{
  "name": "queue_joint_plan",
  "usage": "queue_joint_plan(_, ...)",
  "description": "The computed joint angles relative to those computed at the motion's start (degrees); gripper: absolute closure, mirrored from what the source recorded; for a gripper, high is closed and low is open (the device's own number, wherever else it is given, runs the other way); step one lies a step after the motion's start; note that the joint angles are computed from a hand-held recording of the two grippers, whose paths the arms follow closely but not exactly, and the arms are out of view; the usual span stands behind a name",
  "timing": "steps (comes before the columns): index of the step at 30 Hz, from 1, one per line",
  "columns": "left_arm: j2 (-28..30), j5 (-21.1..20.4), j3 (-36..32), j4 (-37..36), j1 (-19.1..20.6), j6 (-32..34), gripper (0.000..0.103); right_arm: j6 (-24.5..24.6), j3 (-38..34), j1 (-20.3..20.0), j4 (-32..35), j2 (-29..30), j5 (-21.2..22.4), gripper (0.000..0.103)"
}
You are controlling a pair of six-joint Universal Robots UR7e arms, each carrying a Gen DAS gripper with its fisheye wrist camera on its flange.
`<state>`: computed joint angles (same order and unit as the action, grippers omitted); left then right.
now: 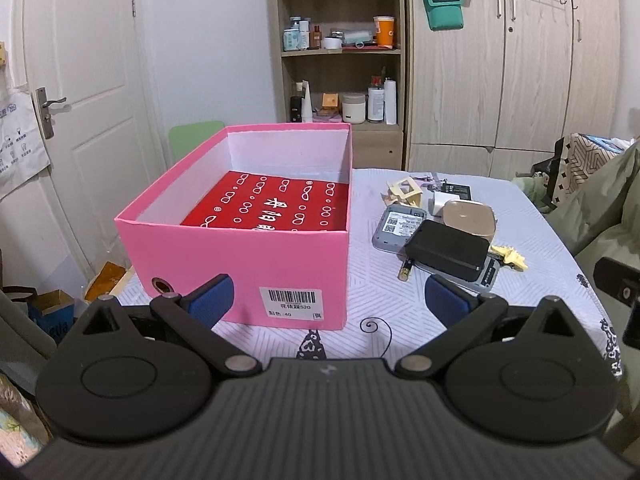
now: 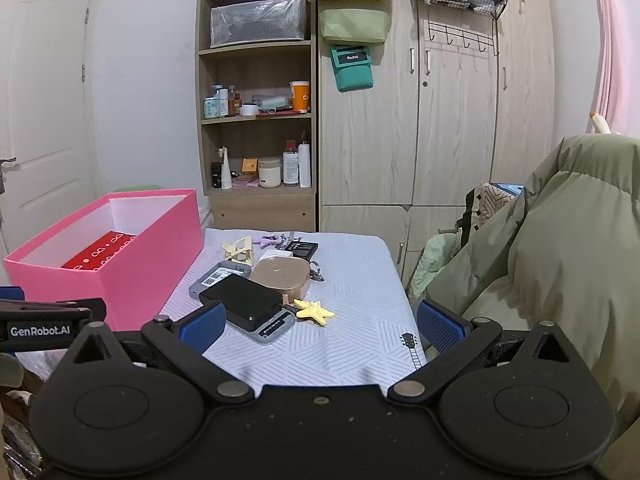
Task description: Organize rigid objects
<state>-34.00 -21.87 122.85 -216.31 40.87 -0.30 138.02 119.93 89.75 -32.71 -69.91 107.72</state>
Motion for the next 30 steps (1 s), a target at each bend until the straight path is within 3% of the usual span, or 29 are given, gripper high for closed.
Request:
queue_joint_plan(25, -0.8, -0.4, 0.3, 2.9, 0.5, -2.1, 0.000, -0.3, -0.4, -0.2, -0.5, 0.7, 0.1, 0.000)
queue_joint_plan(28, -1.6, -2.4, 0.5, 3.2, 0.8, -0.4, 0.000, -0.7, 1.0, -1.5, -3.2, 0.2, -3.7, 0.000)
queue_joint_plan(30, -2.9, -4.9, 0.8, 3.5, 1.2, 0.9, 0.000, -2.0, 3.3, -4.0, -7.2, -0.7, -11.2, 0.000)
